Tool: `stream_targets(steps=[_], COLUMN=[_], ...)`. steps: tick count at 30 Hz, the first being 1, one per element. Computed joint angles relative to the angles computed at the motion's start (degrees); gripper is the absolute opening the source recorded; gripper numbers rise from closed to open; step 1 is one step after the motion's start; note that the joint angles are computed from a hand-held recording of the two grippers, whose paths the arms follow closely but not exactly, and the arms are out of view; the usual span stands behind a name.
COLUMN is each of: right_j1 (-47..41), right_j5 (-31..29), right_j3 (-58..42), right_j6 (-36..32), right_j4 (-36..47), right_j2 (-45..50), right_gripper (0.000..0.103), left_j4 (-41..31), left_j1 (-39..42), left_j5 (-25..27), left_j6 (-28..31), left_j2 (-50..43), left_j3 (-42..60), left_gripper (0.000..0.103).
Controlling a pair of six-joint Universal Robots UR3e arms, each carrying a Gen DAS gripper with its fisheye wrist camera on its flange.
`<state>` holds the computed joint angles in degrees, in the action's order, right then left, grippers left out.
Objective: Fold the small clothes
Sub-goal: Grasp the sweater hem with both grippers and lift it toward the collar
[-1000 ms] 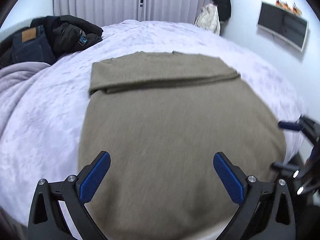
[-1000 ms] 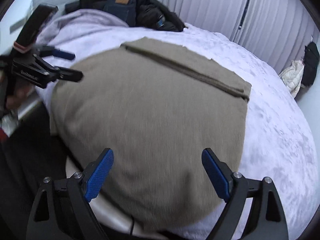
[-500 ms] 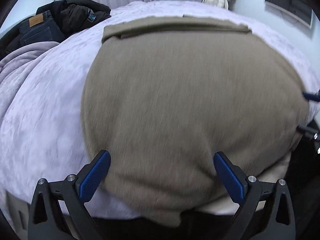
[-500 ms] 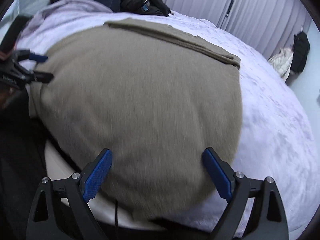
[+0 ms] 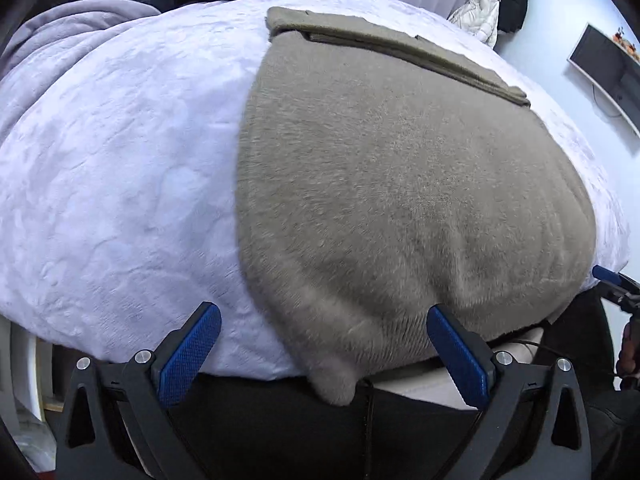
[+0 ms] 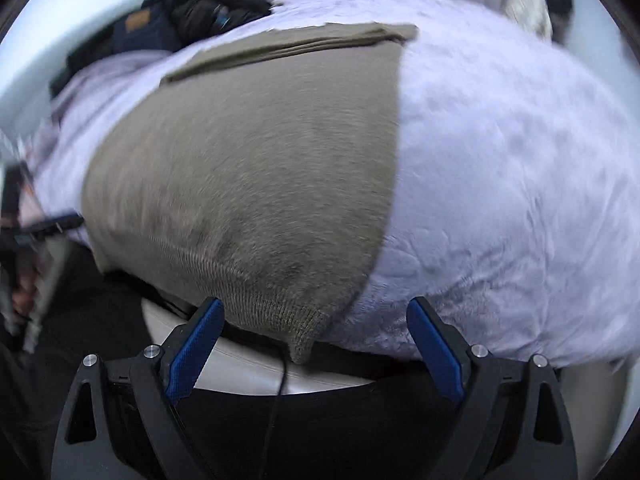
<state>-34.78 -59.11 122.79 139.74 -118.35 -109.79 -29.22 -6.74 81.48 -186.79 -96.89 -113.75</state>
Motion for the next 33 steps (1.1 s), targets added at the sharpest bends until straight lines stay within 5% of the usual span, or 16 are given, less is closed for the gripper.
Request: stream_targets(steps=[5,8,14,20,27,30,32,33], right_j1=[-4.22,-2.92,0.13,-0.74,-4.12,-4.45,-3.32,-3.08], right_j5=[8.05,9.46,9.93,12.10,14.65,17.60,16.91,16.10], right_j3=[0.10,-0.64,-1.15,-1.11,-1.00,-2.14,-1.78,-0.98], right_j6=[-6.11,-9.59,-7.87,-8.10,-13.87,-10.92,-9.27,-8.84], right_j4=[5.35,6.30,1.17,2.89,7.89,5.72,2.55,0.58], right_j2=[4.69,7.75,13.21,14.43,7.45,11.54,12.79,12.16], right_gripper=[0.073,0.064,0.063,0.063,0.061,0.061,0.049,0.029], left_j4=[4.41,9.22,11.26,10.85,10.39,10.98,10.76,10.72], left_j1=[-0.71,2.92,11.20,7.18,10.63,6.99,5.68,5.87], left_j5=[-0.36,-6.89,-17.80,-13.74,-16.61,-11.48,-8.66,-8.47], left_j6=[-4.14,-2.63,-0.82,-2.17,-2.81,-4.07,-4.54,-4.71], left_j2=[-6.95,-3.93,-0.37,-3.01,-1.26,-2.41,-2.01,-1.59], left_j3=[4.26,-1.75,-9.06,-5.34,-7.66,-5.67,-5.23,-5.50], left_gripper=[0.103,0.103,0.103,0.103,0.101,0.100,0.087,0.079])
